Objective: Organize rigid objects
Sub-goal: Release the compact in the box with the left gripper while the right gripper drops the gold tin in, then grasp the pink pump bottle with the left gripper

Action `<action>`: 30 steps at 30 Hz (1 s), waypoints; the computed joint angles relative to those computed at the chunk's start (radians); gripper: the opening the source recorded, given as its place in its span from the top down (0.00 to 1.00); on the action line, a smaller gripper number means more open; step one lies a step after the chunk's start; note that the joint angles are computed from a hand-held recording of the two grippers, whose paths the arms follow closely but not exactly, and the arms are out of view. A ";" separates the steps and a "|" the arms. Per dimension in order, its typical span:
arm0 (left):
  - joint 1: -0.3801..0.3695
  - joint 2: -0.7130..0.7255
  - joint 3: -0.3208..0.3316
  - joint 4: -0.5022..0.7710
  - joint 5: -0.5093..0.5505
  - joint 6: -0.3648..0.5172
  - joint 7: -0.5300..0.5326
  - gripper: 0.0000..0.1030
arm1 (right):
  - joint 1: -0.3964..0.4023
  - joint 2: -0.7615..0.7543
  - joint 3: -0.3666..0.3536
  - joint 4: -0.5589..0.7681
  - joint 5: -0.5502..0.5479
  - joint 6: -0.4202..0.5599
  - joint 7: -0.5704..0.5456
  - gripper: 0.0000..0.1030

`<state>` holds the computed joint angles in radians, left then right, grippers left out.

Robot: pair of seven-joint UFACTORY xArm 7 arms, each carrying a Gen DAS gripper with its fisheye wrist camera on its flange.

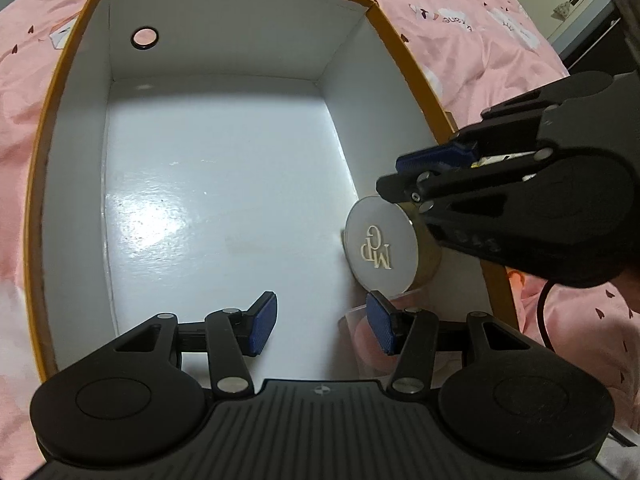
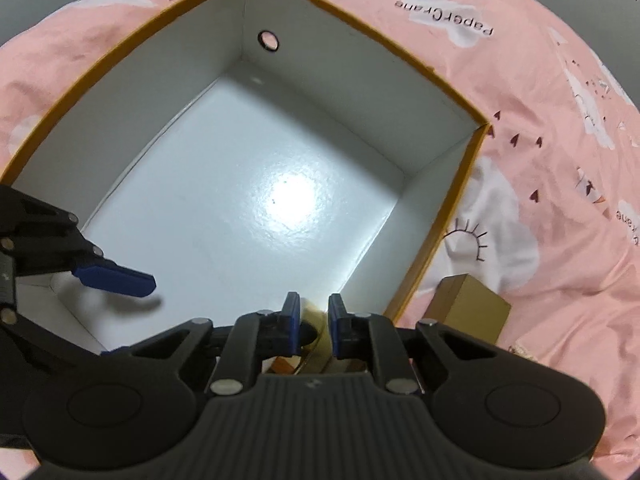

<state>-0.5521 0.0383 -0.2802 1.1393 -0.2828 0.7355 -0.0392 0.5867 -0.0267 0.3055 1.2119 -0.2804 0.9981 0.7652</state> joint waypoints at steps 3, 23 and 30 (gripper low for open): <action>-0.002 -0.002 -0.002 -0.001 -0.013 -0.006 -0.002 0.45 | -0.007 -0.050 -0.001 -0.033 0.005 -0.029 0.014 0.87; -0.115 -0.067 -0.045 0.028 -0.195 -0.151 0.251 0.48 | -0.158 -0.658 0.159 -0.422 0.052 -0.080 0.440 0.56; -0.169 0.090 -0.092 0.154 -0.099 -0.078 0.231 0.48 | -0.122 -0.885 0.192 -0.594 0.199 0.075 0.597 0.61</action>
<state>-0.7208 0.1287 -0.3725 1.2936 -0.3820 0.6577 0.1922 0.4647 -0.9119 0.4977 0.6179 -0.0815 1.0735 1.3619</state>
